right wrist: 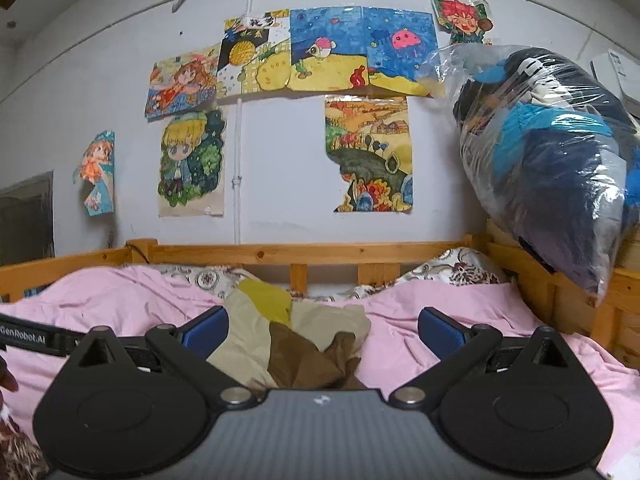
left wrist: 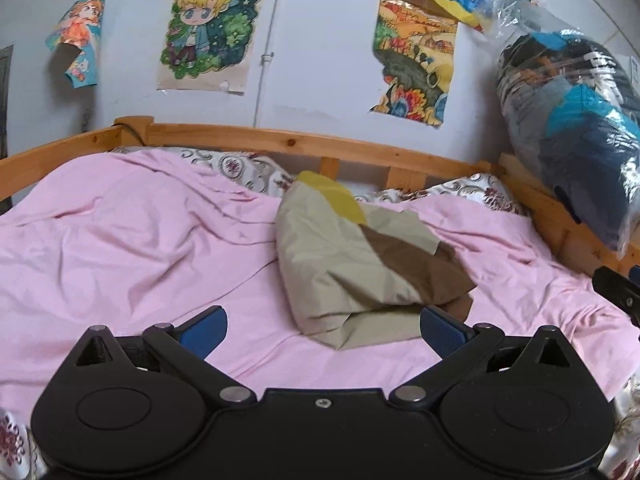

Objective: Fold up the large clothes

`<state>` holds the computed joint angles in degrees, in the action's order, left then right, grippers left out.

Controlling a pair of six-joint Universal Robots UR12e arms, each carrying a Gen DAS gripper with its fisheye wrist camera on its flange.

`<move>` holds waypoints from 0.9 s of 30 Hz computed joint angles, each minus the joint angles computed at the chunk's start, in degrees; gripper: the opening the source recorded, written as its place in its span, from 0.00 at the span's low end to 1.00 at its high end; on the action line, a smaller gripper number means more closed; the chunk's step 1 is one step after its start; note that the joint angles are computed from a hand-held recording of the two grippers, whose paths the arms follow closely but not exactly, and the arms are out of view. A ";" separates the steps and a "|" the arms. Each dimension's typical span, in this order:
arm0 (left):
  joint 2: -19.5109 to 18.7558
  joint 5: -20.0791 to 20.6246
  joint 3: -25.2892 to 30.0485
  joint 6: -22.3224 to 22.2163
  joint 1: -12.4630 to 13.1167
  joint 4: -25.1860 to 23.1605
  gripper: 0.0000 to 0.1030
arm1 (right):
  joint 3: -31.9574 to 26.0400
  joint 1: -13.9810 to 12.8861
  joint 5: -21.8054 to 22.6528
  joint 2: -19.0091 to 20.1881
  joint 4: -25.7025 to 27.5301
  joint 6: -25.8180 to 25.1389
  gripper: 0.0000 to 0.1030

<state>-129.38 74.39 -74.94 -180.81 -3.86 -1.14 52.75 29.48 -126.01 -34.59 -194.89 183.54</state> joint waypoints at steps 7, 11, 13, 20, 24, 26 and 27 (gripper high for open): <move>-0.10 1.94 -1.84 3.13 -0.30 0.69 0.99 | 2.96 0.81 -2.25 -0.34 1.80 3.17 1.00; -0.21 2.10 -2.33 5.01 -0.52 0.74 0.99 | 3.76 0.67 -1.49 -0.70 3.28 5.80 1.00; -0.26 2.24 -2.42 5.53 -0.68 0.78 0.99 | 3.69 0.55 -1.14 -0.69 4.15 6.29 1.00; -0.19 2.25 -2.70 6.27 -0.95 1.17 0.99 | 4.04 0.62 -0.73 -0.82 4.95 7.02 1.00; -0.11 2.33 -2.76 5.92 -0.95 1.28 0.99 | 4.10 0.62 -1.07 -0.88 4.99 7.42 1.00; -0.08 2.35 -2.82 5.91 -0.94 1.35 0.99 | 4.08 0.61 -1.05 -0.88 4.95 7.36 1.00; -0.06 2.37 -2.86 5.89 -0.95 1.38 0.99 | 4.13 0.60 -1.02 -0.91 4.85 7.27 1.00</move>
<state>-129.44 76.76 -77.80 -174.91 -4.81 0.24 56.88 30.07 -127.03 -35.50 -190.04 190.81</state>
